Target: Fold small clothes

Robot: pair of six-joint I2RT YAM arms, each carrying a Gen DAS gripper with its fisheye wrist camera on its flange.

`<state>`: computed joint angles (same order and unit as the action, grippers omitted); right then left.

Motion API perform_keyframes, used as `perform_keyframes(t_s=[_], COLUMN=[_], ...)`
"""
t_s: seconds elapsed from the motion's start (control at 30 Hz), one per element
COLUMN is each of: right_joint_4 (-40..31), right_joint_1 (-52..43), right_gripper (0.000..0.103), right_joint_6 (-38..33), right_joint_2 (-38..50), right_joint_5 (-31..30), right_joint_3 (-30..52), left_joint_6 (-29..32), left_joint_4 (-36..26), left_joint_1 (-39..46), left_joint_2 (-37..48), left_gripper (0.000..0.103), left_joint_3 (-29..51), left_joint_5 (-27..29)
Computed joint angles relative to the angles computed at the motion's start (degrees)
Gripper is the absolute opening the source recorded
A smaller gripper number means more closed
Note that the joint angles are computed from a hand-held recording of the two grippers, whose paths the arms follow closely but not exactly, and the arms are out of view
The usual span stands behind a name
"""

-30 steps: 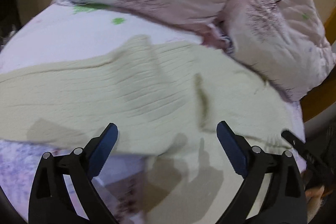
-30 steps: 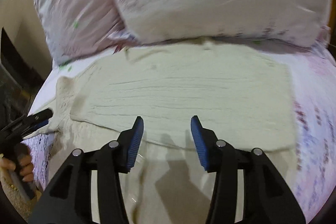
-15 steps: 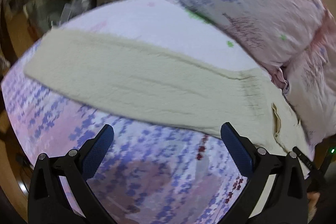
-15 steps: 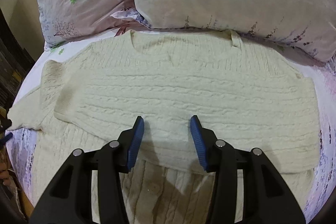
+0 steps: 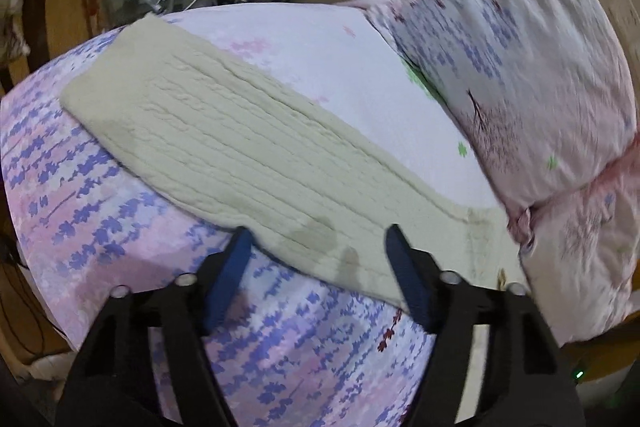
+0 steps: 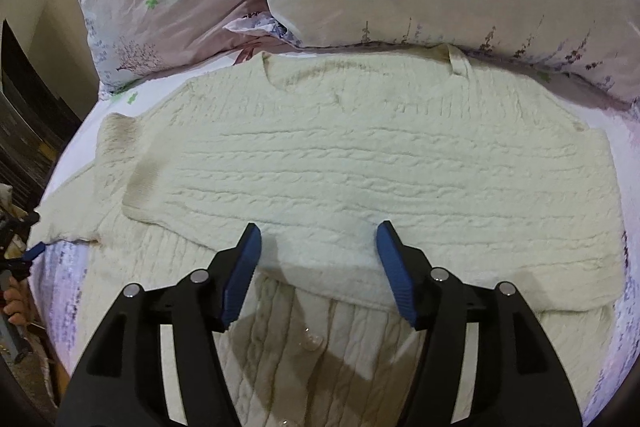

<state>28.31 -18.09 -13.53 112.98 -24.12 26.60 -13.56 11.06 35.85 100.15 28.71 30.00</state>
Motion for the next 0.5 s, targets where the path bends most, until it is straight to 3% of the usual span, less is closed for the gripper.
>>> perform_keyframes(t_s=[0.13, 0.27, 0.37, 0.5], right_joint_4=[-1.74, -4.53, -5.56, -5.26], right_joint_1=[-1.8, -3.77, -4.22, -4.45], right_gripper=[0.06, 0.06, 0.06, 0.06], right_joint_6=[-0.66, -1.59, -1.33, -1.84], right_joint_2=[-0.08, -0.74, -0.97, -0.93], right_joint_5=[-2.87, -5.61, -6.54, -7.16], right_joint_3=[0.3, 0.48, 0.7, 0.24], left_joint_6=[-0.38, -2.47, -4.92, -11.9], left_joint_4=[-0.9, -5.69, -5.33, -2.1], left_joint_1=[2.42, 5.74, 5.36, 5.97], left_joint_2=[1.84, 1.33, 1.81, 5.54], left_gripper=[0.058, 0.059, 0.064, 0.064], left_joint_3=[1.23, 0.24, 0.7, 3.22], left_joint_5=[3.78, 9.57, 10.17, 12.16])
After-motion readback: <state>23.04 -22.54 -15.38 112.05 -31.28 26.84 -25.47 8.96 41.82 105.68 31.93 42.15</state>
